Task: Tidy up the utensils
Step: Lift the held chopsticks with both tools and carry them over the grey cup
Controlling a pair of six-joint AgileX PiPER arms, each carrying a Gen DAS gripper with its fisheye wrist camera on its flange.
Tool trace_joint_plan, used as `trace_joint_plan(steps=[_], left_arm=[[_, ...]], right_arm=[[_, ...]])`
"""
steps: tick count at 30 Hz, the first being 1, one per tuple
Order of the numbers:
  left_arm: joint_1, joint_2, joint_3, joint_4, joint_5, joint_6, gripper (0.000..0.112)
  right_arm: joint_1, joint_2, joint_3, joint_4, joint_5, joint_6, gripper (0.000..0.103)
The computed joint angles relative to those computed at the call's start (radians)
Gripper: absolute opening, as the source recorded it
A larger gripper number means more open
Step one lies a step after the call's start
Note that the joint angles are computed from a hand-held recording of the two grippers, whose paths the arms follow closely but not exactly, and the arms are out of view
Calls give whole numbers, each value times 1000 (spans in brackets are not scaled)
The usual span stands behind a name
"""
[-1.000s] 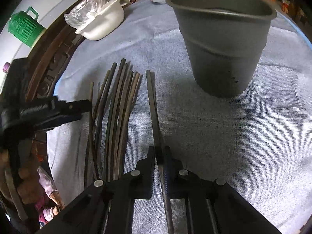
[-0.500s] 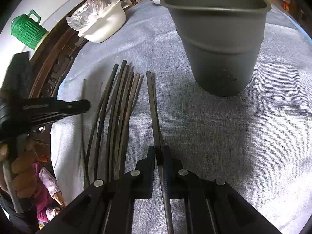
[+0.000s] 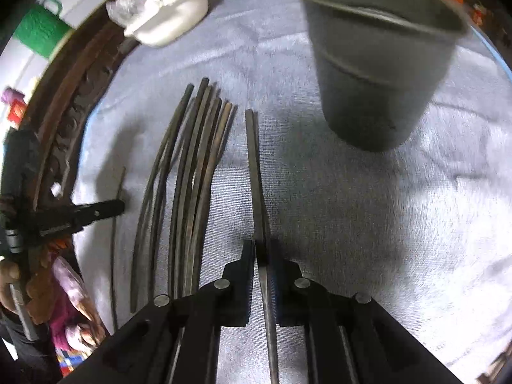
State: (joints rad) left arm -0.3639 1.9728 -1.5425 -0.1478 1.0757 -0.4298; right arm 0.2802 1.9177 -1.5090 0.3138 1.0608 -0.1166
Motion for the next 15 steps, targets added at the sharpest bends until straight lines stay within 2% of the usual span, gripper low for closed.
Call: trace_joint_plan(steps=[2, 5, 6, 8, 10, 11, 12, 13, 14, 15], left_arm=[[5, 12, -26, -9, 24, 13, 5], [21, 18, -41, -17, 37, 25, 6], [36, 8, -45, -17, 57, 34, 6], [44, 54, -95, -11, 80, 40, 7], [42, 76, -117, 2, 81, 51, 6], [37, 86, -135, 13, 93, 58, 6], [36, 94, -148, 19, 99, 60, 6], [35, 98, -157, 18, 101, 61, 6], [42, 101, -163, 7, 98, 74, 6], [39, 99, -160, 3, 93, 71, 5]], right_arm=[[40, 27, -69, -93, 31, 64, 23], [59, 58, -137, -117, 50, 98, 46], [66, 66, -152, -130, 50, 110, 62], [86, 92, -190, -161, 59, 128, 66], [101, 135, -242, -172, 90, 139, 64], [120, 139, -253, -219, 80, 159, 59], [131, 146, -270, -255, 96, 172, 42], [128, 153, -287, -251, 111, 163, 17], [109, 161, -298, -206, 126, 141, 7], [94, 158, -292, -181, 125, 121, 7]])
